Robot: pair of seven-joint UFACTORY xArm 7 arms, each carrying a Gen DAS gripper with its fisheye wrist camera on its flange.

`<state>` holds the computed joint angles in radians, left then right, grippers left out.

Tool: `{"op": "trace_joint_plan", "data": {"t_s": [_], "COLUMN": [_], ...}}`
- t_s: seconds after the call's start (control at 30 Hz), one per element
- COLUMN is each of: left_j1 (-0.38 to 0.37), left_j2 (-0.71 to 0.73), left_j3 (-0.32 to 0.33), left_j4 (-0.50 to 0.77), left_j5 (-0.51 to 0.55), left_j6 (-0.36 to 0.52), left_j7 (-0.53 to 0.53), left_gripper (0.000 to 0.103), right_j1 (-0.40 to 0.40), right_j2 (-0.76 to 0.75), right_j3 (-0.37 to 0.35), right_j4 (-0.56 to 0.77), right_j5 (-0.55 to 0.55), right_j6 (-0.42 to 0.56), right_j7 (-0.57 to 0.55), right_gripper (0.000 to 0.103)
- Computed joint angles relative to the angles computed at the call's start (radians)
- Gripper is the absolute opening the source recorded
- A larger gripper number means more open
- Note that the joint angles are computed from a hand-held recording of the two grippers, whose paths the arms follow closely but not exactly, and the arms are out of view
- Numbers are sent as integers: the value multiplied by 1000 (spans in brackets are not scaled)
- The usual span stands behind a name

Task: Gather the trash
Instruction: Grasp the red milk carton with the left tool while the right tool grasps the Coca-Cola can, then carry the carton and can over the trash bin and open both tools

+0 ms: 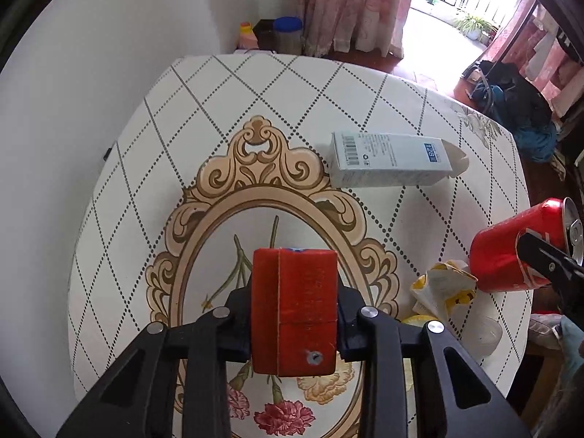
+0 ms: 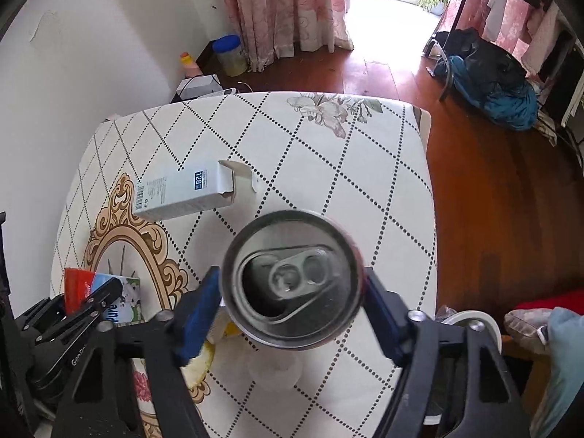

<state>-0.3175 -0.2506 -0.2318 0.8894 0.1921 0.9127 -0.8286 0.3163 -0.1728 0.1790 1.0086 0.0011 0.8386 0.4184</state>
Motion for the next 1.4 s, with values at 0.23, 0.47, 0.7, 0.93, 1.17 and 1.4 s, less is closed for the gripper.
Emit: {"op": "trace_joint_plan", "data": {"t_s": [0.23, 0.47, 0.7, 0.93, 1.17, 1.4], "left_j1": [6, 0, -23, -75, -187, -364], "left_j2": [-55, -145, -191, -106, 136, 460], "left_j3": [-18, -54, -113, -190, -252, -257], "left_j4": [-3, 13, 97, 244, 445, 691], "left_j5": [48, 74, 67, 78, 159, 247], "left_j6": [10, 34, 59, 43, 14, 41], "left_j7": [-15, -24, -27, -54, -114, -139], "left_gripper": [28, 28, 28, 28, 28, 28], "right_j1": [-1, -4, -32, -106, -269, -490], "right_j2": [-49, -181, -406, -687, -924, -1031], "right_j3": [8, 13, -4, -77, -210, -378], "right_j4": [-26, -89, -180, -276, -367, -479], "right_j5": [-27, -31, -10, 13, -23, -106], "right_j6": [-9, -21, 10, 112, 265, 361], "right_j7": [17, 23, 15, -18, -125, -285], "right_gripper": [69, 69, 69, 69, 69, 69]}}
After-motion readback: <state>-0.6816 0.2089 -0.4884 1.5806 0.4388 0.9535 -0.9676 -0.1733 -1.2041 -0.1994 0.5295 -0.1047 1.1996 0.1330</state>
